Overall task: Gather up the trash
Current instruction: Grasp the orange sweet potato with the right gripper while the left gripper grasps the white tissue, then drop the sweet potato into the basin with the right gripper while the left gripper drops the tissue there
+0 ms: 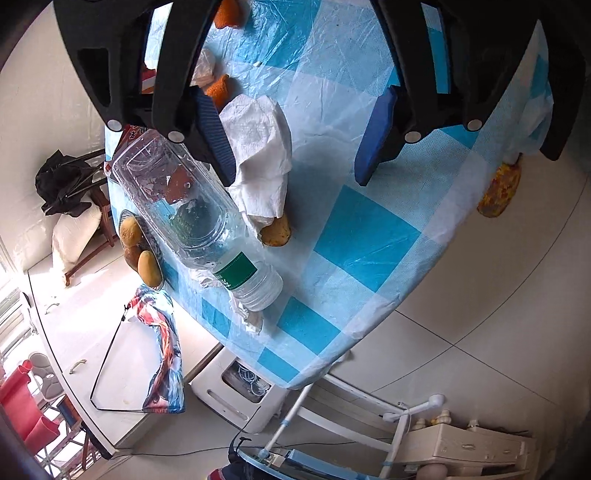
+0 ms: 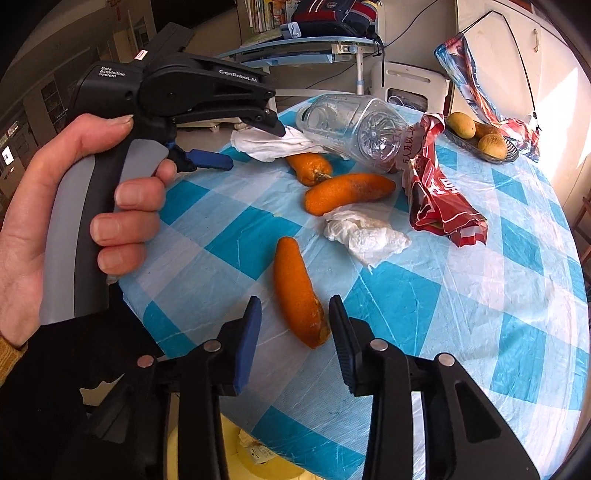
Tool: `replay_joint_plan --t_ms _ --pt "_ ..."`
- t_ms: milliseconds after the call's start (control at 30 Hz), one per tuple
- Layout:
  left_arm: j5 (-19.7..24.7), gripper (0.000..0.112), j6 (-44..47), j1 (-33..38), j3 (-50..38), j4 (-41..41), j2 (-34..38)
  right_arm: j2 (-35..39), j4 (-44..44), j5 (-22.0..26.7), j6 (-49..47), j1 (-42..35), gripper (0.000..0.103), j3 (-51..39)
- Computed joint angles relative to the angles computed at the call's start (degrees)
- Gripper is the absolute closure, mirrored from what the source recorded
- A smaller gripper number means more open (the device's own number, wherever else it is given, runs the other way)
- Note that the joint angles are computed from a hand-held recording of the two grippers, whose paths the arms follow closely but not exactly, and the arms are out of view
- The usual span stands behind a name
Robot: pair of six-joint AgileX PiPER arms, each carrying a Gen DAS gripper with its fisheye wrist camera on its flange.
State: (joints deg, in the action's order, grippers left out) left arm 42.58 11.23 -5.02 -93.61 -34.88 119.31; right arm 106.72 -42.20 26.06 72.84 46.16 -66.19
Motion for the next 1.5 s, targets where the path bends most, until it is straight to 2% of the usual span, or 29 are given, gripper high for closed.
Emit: replay_joint_plan --t_ms 33,100,233,400,533,667,900,1067,1200,1233,1267,1367,1433,1500 --pt "1.2 0.078 -0.2 -0.1 -1.5 0.7 0.8 0.0 -0.2 0.1 0.2 -0.1 0.074 0.0" --pt "2.8 0.097 0.7 0.1 -2.9 0.1 1.5 -0.3 -0.2 -0.6 0.5 -0.6 0.08 0.5" --pt "1.2 0.106 6.4 0.9 1.6 -3.3 -1.7 -0.8 -1.4 -1.8 2.4 -0.9 0.083 1.5" --pt "0.3 0.107 17.5 4.3 11.2 -10.5 -9.0 -2.3 -3.7 -3.9 6.1 -0.9 0.084 3.3" --pt "1.9 0.107 25.2 8.3 19.0 -15.5 -15.4 -4.2 -5.4 -5.6 8.9 -0.4 0.084 5.0" --pt "3.6 0.107 32.3 12.1 27.6 -18.4 -22.5 -6.2 -4.9 -5.1 8.7 2.1 0.084 5.8" --pt "7.2 0.107 42.3 19.5 42.4 -19.2 -36.2 -8.8 0.3 -1.4 4.3 10.8 0.084 6.0" --pt "13.2 0.107 48.5 26.4 50.7 -18.3 -44.9 -6.9 8.9 2.5 -0.4 17.6 0.084 5.7" --pt "17.5 0.107 51.6 31.3 55.7 -15.8 -49.0 -5.1 15.9 5.7 -4.0 20.9 0.084 5.1" --pt "18.1 0.107 52.1 32.2 56.9 -15.1 -49.5 -5.2 15.6 6.7 -2.7 21.7 0.081 5.4" --pt "18.5 0.107 52.7 33.0 58.2 -14.4 -50.1 -5.7 13.6 7.8 0.7 22.9 0.07 6.0" --pt "18.3 0.107 53.1 33.4 62.3 -11.8 -52.0 -9.6 4.4 10.1 14.5 25.0 0.054 9.5" --pt "17.8 0.107 52.7 32.2 64.9 -9.9 -53.9 -12.8 -2.6 11.2 24.9 25.9 0.048 12.4" --pt "15.8 0.107 50.4 27.8 67.1 -7.2 -55.9 -15.5 -9.8 12.4 35.2 26.7 0.045 15.6"
